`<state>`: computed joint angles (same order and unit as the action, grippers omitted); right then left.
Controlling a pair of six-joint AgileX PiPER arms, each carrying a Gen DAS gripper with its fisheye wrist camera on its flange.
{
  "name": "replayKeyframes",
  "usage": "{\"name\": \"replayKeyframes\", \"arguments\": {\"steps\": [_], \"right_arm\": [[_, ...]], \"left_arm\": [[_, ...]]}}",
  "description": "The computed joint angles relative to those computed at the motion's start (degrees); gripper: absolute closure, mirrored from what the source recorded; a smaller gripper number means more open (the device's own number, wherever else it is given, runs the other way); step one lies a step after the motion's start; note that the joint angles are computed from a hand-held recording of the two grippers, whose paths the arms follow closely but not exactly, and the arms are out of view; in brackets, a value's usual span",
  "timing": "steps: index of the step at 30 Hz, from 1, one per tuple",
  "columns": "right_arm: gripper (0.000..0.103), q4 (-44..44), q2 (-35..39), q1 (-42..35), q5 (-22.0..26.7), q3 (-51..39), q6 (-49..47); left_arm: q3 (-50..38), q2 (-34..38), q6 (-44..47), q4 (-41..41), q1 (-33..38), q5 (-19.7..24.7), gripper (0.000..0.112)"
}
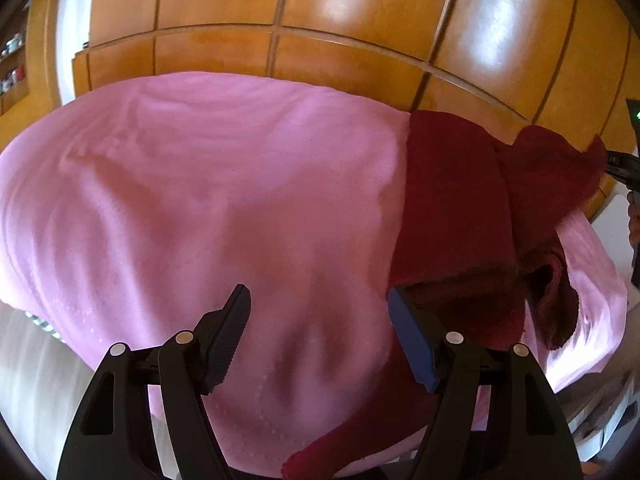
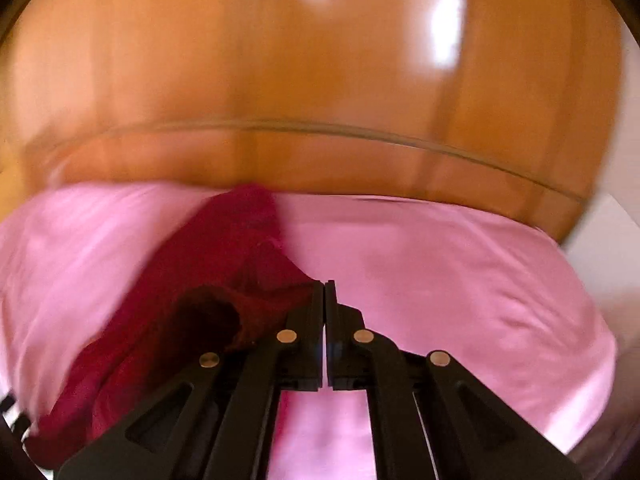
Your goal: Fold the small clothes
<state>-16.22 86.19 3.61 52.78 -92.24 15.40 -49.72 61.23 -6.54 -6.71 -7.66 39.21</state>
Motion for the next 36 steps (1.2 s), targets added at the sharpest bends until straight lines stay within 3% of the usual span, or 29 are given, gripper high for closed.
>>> {"name": "replayKeyframes", "arguments": {"steps": [7, 12, 15, 16, 17, 18, 19, 21, 24, 29, 33, 36], "right_arm": [[0.103, -9.6, 12.0, -16.7, 1.8, -8.1, 4.6], [0.103, -19.0, 19.9, -23.2, 4.4, -11.0, 6.1], [0.103, -16.5, 23.6, -26.2, 8.2, -13.8, 3.4], [0.099, -15.4, 22.8, -26.9, 6.8, -12.5, 2.3], [0.081, -15.6, 20.3, -26.5, 4.8, -9.2, 2.8], [0.051, -15.2, 18.1, -26.3, 3.1, -7.2, 2.7], [0.041, -15.1, 16.4, -26.0, 2.1, -6.1, 2.8], [0.032, -13.5, 10.5, -24.1, -2.7, -0.9, 2.7], [0.028, 1.9, 3.8, -20.5, -7.4, 4.0, -9.7], [0.025, 28.6, -1.5, -5.1, -4.4, 10.1, -35.6], [0.025, 34.9, 2.0, 7.0, -2.2, 10.0, -40.8], [0.025, 33.4, 6.9, 14.4, 0.9, 8.1, -43.1]], "left_arm": [[-2.9, 2.2, 1.2, 1.0, -3.0, 1.2, 0.042], [-4.4, 4.4, 5.5, -1.9, -2.1, 2.1, 0.042], [-4.5, 5.2, 4.8, -0.6, -3.8, 2.0, 0.042], [-4.7, 5.8, 4.8, -0.7, -4.0, 2.1, 0.042], [-4.8, 6.4, 4.6, -0.8, -4.2, 2.1, 0.042], [-4.7, 6.5, 3.5, -0.5, -5.1, 2.1, 0.042], [-5.0, 7.2, 3.5, -1.0, -5.6, 2.2, 0.042], [-5.5, 8.0, 3.3, -1.0, -6.9, 2.2, 0.042], [-5.7, 8.3, 3.2, -0.4, -9.3, 1.9, 0.042], [-5.1, 7.7, 5.3, -2.2, -11.4, 1.1, 0.035], [-4.3, 6.9, 7.7, -2.9, -13.4, 0.9, 0.035], [-3.4, 6.8, 9.4, -2.8, -15.4, 0.8, 0.034]]}}
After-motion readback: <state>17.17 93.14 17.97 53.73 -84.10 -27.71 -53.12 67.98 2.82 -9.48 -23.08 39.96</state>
